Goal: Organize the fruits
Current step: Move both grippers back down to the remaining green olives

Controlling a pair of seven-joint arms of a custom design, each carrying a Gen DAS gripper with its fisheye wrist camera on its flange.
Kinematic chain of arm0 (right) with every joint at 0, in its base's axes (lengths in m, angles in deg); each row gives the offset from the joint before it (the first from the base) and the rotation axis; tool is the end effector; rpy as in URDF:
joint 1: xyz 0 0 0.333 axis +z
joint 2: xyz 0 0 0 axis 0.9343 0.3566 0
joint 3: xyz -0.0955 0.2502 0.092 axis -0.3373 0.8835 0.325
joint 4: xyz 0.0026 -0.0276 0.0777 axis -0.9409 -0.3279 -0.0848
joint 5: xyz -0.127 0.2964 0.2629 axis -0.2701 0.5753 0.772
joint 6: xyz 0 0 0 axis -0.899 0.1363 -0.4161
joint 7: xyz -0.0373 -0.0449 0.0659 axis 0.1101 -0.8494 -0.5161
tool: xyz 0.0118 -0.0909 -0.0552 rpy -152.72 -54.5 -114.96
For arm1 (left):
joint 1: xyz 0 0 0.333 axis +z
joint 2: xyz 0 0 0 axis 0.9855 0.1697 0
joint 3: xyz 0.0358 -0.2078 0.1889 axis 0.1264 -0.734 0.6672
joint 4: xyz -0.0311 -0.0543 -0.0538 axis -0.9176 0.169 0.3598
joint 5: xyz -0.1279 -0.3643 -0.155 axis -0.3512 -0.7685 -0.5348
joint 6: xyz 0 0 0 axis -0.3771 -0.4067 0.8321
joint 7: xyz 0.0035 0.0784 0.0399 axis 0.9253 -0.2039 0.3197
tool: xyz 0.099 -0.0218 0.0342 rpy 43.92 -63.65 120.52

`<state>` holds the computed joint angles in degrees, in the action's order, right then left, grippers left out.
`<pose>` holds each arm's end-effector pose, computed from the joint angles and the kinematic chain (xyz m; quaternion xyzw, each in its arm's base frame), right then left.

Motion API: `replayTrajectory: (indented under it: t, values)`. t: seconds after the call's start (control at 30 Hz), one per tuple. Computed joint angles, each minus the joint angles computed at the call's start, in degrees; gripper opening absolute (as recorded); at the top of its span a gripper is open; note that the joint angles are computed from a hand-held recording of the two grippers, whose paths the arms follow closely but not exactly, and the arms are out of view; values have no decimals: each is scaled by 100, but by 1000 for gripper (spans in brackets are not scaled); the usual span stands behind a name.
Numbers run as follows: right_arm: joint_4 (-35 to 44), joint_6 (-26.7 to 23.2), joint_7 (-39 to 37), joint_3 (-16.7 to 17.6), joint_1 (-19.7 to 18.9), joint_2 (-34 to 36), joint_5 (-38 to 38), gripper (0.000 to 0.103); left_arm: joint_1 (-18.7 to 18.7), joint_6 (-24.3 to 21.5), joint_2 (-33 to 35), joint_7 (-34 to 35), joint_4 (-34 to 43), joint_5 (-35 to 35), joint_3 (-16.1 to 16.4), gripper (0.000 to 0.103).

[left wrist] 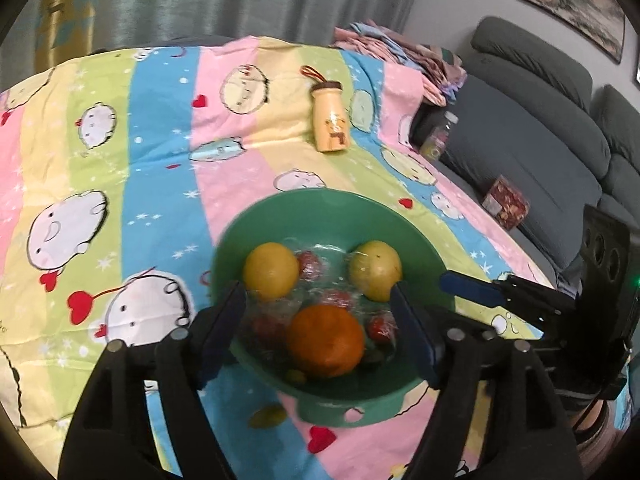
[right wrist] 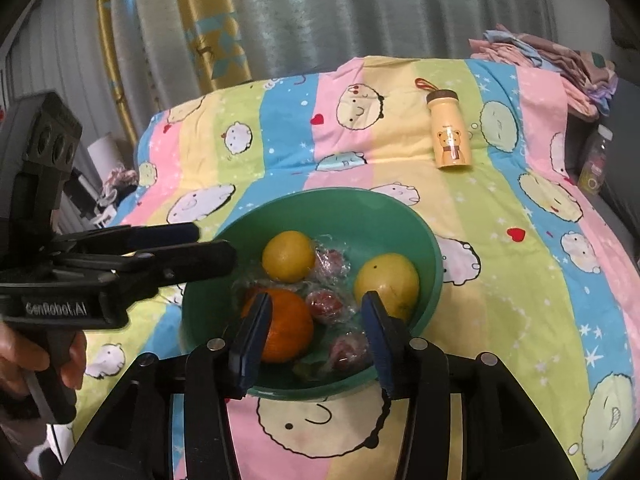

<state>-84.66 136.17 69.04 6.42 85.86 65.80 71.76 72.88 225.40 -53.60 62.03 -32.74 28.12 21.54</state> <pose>0.5804 0.1594 0.5380 -0.7284 0.5153 -0.1635 0.4208 0.5896 -0.1408 0.5641 -0.5818 0.6932 -0.3949 0.1579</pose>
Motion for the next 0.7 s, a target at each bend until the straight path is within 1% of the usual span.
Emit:
replayTrajectory:
  t: [0.13,0.23,0.37,0.43,0.53,0.7]
  values:
    - [-206,26,-280,-87,61,-257,409,51,96,145,-281,-181,-345,9,105,82]
    - [-402,-43,-755,-211,196,-516,883,53,172,207,-518,-394,-686,64,211,83]
    - [-612,-345,-1210,-325,339,-774,1189,53,267,200,-848,-734,-1201,187,324,83]
    - [-701,-645,-1392,-370,403,-877,1322,53,242,205,-1021,-785,-1460,109,407,83]
    - [-794,-1046,-1537,-339,453,-936,1323,53,180,210,-1251,-830,-1797,-58,533,83]
    - [-784,-1343,-1583,-147,515,-763,1032,53,72,209,-1665,-850,-2327,-379,735,83]
